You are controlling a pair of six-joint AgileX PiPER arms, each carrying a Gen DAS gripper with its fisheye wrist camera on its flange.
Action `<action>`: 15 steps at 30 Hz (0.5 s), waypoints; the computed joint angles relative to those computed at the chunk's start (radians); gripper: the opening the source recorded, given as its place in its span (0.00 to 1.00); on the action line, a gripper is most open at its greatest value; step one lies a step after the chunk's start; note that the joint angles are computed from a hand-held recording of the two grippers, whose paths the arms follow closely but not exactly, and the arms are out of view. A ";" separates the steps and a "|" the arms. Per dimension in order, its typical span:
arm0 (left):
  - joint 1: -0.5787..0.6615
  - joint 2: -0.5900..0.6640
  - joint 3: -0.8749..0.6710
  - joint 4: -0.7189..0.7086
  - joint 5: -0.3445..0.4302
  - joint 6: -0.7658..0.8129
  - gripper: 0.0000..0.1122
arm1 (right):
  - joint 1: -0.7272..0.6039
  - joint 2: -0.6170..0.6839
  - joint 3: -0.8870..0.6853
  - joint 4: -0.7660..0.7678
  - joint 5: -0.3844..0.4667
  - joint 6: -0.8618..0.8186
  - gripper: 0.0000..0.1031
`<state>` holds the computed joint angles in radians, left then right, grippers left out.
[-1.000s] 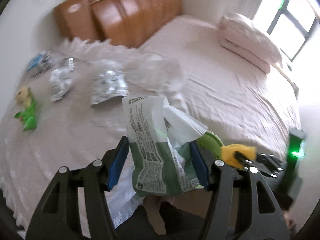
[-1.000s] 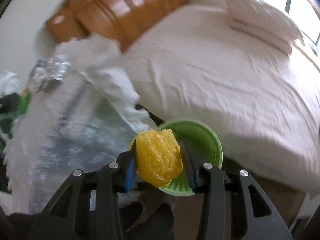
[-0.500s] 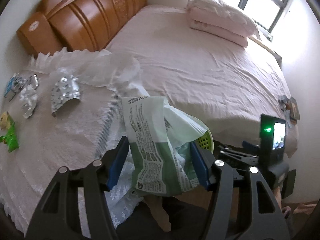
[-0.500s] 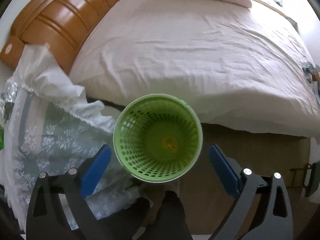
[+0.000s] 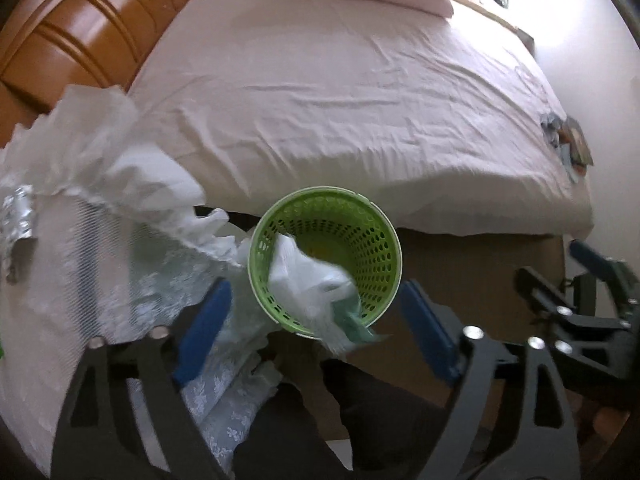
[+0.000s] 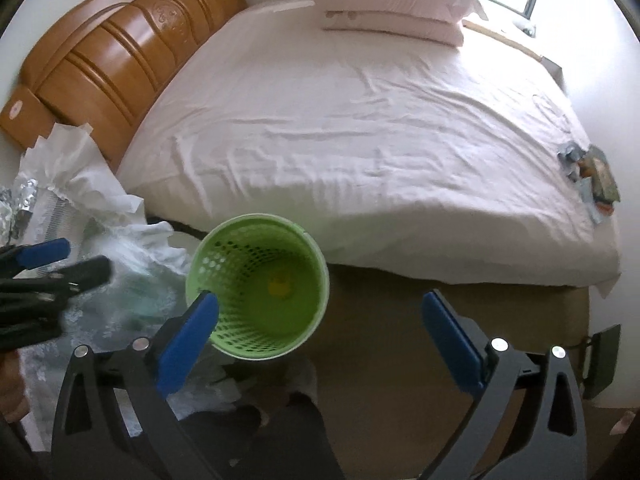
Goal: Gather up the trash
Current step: 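Release the green paper packet into the wastebasket with the left tool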
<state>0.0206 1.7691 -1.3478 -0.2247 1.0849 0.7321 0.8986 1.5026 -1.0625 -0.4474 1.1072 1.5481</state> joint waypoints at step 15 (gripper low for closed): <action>0.062 -0.006 -0.092 -0.064 0.016 -0.045 0.82 | -0.052 0.005 -0.055 0.010 -0.022 -0.119 0.98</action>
